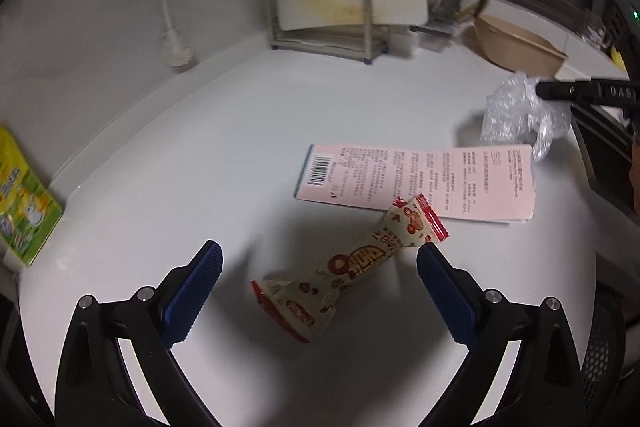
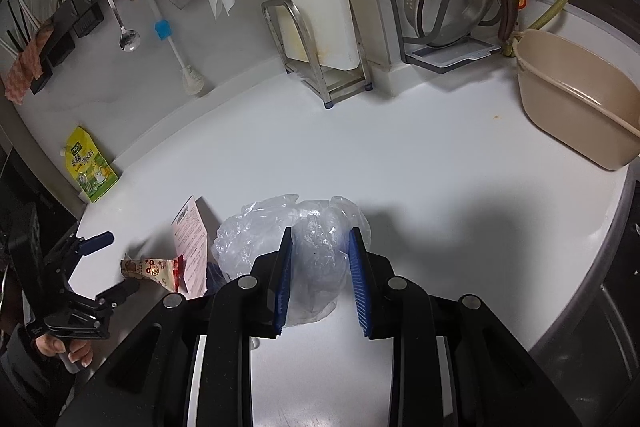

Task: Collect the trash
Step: 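Grasp the patterned snack wrapper with the left tool while the right tool holds the bag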

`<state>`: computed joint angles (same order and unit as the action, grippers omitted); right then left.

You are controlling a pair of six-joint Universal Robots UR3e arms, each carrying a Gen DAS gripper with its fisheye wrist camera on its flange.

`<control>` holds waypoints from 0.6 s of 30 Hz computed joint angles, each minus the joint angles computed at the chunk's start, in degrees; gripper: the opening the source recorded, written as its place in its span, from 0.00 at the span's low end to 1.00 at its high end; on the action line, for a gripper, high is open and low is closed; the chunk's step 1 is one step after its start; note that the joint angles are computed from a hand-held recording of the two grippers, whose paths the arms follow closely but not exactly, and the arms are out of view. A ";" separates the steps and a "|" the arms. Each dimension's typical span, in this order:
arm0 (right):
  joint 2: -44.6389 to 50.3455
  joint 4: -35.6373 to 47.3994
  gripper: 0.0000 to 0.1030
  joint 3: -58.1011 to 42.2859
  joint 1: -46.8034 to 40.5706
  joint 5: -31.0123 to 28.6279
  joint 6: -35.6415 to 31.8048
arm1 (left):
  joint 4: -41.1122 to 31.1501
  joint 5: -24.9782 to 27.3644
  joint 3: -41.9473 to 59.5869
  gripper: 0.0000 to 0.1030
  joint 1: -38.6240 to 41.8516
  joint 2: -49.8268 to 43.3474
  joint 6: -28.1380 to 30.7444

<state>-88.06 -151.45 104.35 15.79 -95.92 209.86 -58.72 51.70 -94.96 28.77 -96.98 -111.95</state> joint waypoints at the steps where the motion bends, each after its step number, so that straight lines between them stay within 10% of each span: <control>1: -0.26 0.27 0.25 0.04 -0.03 0.06 -0.03 | -0.34 0.79 0.55 0.93 -0.82 -0.68 0.63; 4: -0.80 0.73 0.25 0.31 -0.19 0.15 -0.20 | 1.40 3.66 1.20 0.90 -3.19 -2.56 0.79; 11: -2.43 0.62 0.25 2.46 -0.22 -0.13 0.40 | -8.82 4.92 7.81 0.32 -4.53 -6.13 -1.08; 18: -4.50 3.24 0.25 2.56 2.98 -5.46 1.63 | -7.14 3.37 2.98 0.26 -1.93 -1.17 -5.66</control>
<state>-92.56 -148.21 106.90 18.77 -101.38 211.49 -65.86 55.07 -91.98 26.84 -98.15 -117.61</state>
